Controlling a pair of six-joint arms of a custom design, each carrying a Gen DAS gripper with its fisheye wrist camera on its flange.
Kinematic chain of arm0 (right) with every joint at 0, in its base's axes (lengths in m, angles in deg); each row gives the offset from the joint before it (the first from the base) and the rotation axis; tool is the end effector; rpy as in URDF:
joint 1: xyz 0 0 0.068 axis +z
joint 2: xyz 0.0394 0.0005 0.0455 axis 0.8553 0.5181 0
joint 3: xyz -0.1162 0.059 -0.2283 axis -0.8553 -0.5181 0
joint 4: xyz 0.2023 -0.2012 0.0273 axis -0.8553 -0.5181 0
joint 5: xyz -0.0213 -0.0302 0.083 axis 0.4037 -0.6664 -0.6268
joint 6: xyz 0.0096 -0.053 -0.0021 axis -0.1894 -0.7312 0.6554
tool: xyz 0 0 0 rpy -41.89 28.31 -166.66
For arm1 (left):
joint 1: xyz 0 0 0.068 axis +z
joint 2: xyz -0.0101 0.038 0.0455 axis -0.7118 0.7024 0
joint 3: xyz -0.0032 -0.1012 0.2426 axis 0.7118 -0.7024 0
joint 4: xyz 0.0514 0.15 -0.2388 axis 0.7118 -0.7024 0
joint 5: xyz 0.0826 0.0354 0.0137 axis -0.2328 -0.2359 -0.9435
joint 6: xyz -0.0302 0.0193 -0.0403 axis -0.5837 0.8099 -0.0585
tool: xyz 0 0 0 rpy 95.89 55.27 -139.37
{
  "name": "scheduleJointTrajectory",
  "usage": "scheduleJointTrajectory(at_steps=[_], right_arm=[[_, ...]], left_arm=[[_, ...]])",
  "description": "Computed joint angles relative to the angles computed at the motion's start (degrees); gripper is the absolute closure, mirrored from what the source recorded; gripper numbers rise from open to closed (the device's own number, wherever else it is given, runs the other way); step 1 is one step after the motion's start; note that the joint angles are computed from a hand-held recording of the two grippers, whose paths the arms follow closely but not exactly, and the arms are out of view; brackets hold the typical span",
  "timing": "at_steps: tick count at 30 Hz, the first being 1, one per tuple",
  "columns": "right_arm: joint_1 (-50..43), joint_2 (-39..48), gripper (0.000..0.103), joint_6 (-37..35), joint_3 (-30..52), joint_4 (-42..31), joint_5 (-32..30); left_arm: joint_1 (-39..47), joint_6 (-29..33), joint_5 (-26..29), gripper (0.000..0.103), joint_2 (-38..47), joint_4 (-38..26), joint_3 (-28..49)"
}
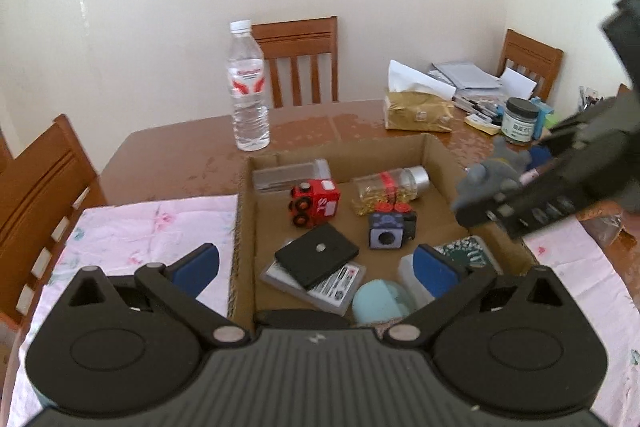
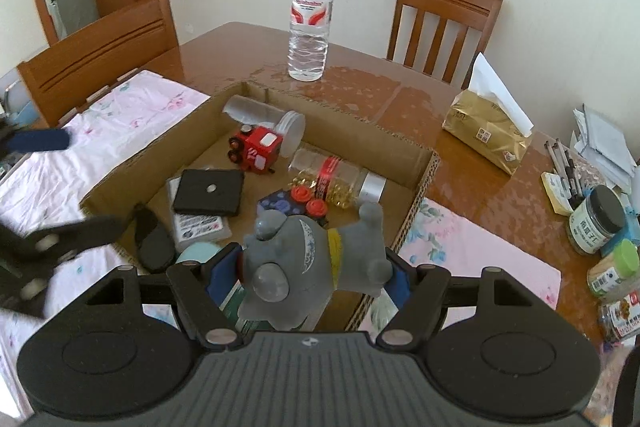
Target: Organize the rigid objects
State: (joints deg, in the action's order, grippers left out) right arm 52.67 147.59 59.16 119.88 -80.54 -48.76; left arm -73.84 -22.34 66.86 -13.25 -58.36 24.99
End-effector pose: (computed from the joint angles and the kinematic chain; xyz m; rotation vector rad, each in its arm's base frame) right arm 0.3070 -0.0230 0.1702 -0.5335 2.4574 0.1352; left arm 0.2112 -0.1055 0.1644 0.3019 2.2196 -0.0774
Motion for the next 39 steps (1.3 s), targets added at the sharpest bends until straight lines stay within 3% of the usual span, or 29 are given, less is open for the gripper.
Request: scheduleJointTrajectory(at_steps=[4, 5, 7, 8, 16, 25, 33, 39], right_arm=[[1.9, 4.58, 0.022, 2.56, 2.29, 2.81, 3.27], [2.37, 5.45, 0.019, 3.64, 2.67, 3.27, 4.45], [2.53, 6.36, 0.001, 5.31, 3.31, 2.83, 4.73], [2.44, 6.11, 0.0, 5.8, 3.01, 3.11, 4.2], [5.07, 1.44, 0.0, 10.13, 2.39, -2.23, 9.46], [8.18, -10.21, 0.0, 22.49, -0.37, -14.68, 18.21], [9.19, -18.5, 0.0, 30.61, -3.22, -21.95, 18.62], [10.32, -22.6, 0.0, 33.28, -3.37, -23.97, 19.02]], left_arm=[[0.06, -2.02, -0.27, 0.001, -3.32, -2.83, -1.34], [0.06, -2.21, -0.53, 0.001, -4.07, -3.14, -1.72], [-0.04, -2.59, -1.24, 0.001, -5.84, -3.85, -2.63], [0.06, -2.87, -1.39, 0.001, -6.43, -4.26, -2.86], [2.03, -6.07, -0.51, 0.001, -8.26, -8.14, -2.34], [2.24, -10.14, -2.71, 0.001, -0.93, -19.64, 8.14], [-0.11, -9.94, -3.13, 0.001, 1.87, -28.6, 15.58], [-1.66, -9.01, -3.36, 0.001, 1.59, -30.97, 18.03]])
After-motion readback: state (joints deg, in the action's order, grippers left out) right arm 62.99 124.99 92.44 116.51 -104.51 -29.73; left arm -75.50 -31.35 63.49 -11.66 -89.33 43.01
